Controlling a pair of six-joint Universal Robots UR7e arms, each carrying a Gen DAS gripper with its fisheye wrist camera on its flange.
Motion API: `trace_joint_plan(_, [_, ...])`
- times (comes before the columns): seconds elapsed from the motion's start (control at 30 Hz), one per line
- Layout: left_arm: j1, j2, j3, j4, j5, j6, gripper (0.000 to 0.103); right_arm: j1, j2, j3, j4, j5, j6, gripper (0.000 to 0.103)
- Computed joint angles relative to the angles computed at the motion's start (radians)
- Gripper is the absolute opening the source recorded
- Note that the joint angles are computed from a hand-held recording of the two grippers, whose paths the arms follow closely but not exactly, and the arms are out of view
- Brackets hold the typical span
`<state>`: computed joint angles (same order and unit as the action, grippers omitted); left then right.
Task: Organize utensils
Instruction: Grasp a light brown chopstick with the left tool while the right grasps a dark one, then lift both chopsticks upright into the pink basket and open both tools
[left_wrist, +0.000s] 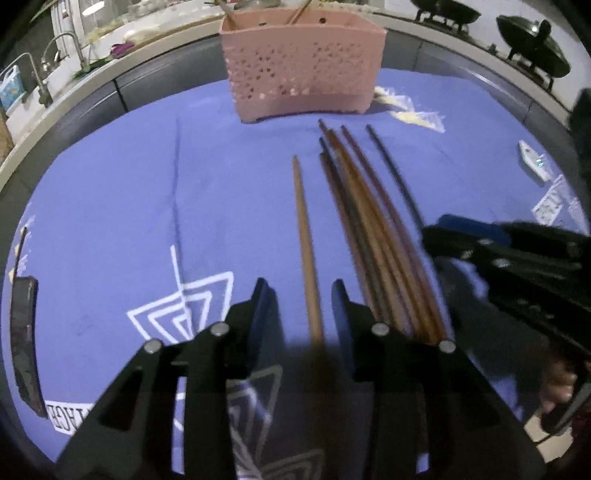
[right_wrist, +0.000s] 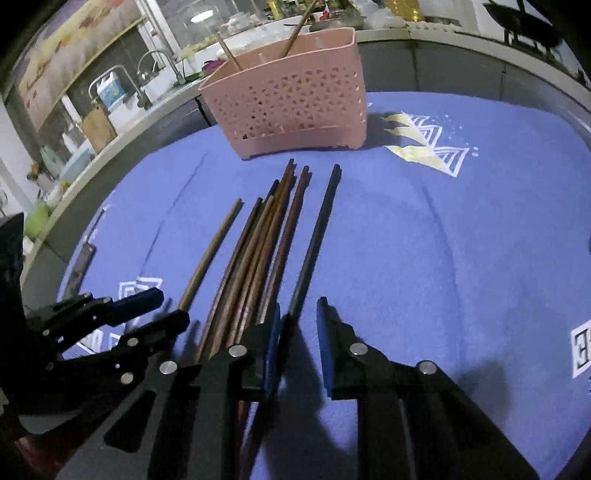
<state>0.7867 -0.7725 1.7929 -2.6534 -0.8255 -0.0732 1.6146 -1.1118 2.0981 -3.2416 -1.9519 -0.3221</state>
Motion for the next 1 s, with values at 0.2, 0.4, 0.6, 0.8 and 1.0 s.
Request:
trace_joint_plan(0.2, [0.023,-0.021,0.003,-0.022,-0.031,0.028,0.013,-0.031,-0.059,0.007,0.07,0.007,0.014,0.01])
trace_joint_plan(0.4, [0.05,0.004,-0.082,0.053,-0.048,0.006,0.02,-0.04,-0.062,-0.084,0.229,0.014,0.064,0.01])
trace_joint_plan(0.6, [0.062,0.048,-0.161,0.083,-0.037,0.032,0.037,-0.059,-0.029,-0.191,0.312,0.09,0.124,0.011])
trace_joint_plan(0.8, [0.065,0.089,-0.197,0.042,-0.022,0.089,0.027,-0.033,0.042,-0.268,0.311,0.011,0.05,0.011])
trace_joint_plan(1.0, [0.08,0.105,-0.23,0.032,-0.073,0.112,0.005,-0.009,0.069,-0.303,0.341,-0.033,-0.062,0.006])
